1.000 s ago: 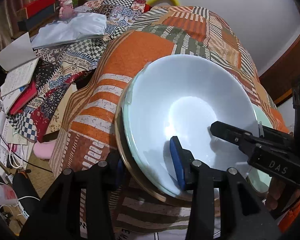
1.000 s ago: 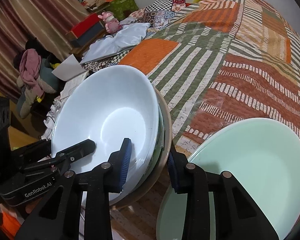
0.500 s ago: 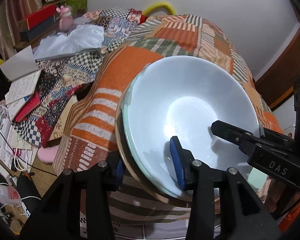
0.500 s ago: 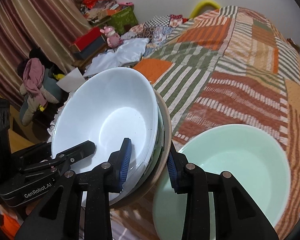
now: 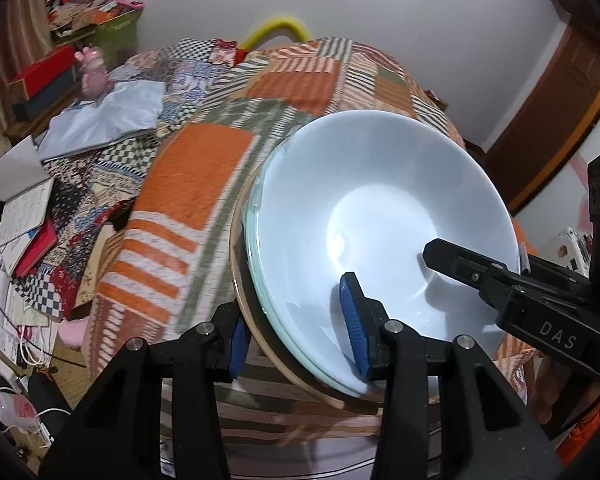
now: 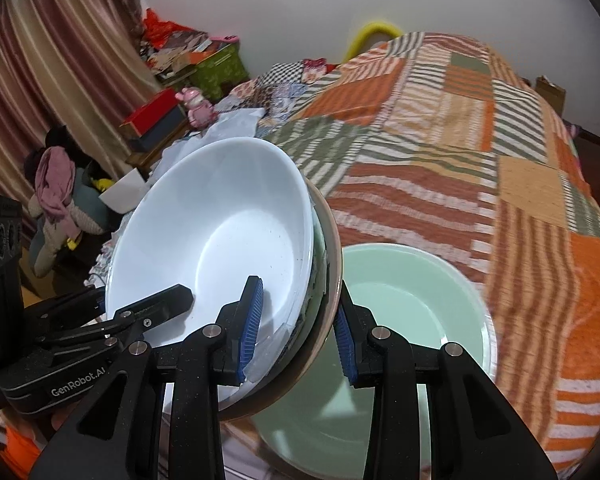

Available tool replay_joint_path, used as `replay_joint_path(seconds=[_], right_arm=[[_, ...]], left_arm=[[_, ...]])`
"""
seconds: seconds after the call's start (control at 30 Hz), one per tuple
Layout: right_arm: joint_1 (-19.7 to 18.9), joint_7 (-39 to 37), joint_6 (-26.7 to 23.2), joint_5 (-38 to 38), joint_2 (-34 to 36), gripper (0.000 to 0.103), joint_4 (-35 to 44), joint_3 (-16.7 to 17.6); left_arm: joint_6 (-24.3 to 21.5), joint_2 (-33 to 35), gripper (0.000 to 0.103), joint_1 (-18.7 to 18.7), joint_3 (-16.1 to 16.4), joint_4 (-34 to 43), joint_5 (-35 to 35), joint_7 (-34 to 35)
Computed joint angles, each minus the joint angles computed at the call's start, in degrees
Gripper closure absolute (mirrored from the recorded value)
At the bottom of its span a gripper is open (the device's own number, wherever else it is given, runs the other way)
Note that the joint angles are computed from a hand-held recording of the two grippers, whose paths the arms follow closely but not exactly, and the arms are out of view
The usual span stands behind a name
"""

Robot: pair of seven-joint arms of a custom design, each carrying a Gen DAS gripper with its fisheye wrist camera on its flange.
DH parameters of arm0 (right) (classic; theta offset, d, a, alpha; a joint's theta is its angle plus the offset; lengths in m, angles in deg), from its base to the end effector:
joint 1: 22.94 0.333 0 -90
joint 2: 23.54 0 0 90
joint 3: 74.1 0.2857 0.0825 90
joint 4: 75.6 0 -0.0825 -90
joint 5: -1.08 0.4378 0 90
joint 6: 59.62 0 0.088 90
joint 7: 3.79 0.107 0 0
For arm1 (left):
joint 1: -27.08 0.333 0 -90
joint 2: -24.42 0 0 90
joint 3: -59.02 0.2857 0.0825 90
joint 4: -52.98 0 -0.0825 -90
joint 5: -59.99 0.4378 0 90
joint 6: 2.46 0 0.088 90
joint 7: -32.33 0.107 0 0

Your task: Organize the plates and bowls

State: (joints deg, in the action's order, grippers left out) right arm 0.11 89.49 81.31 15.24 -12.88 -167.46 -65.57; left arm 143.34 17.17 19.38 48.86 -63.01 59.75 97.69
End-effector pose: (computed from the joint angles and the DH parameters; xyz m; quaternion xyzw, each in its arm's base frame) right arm 0.6127 0.3671 0.5563 -0.7668 0.5400 -0.0472 0.3438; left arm 0.5909 -0.1941 0.5307 -0.7081 0.6310 -0.2864 0.1360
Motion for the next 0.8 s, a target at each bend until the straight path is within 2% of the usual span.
replay_joint_path(seconds=[0.43,0.8], right_arm=[[-1.9,2.6,2.5,0.7,-8.0,0.072,-10.5,-1.7],[-2.7,3.7,1.1,1.7,-7.9,0.072,-11.7,-2.1]], left_arm=[[-1.3,5.5,0.061,-3.1,-1.7,5.9,-1.4,2.4],[-3.6,10.2,0.061,-4.2,-2.0,9.9,-2.5,3.8]])
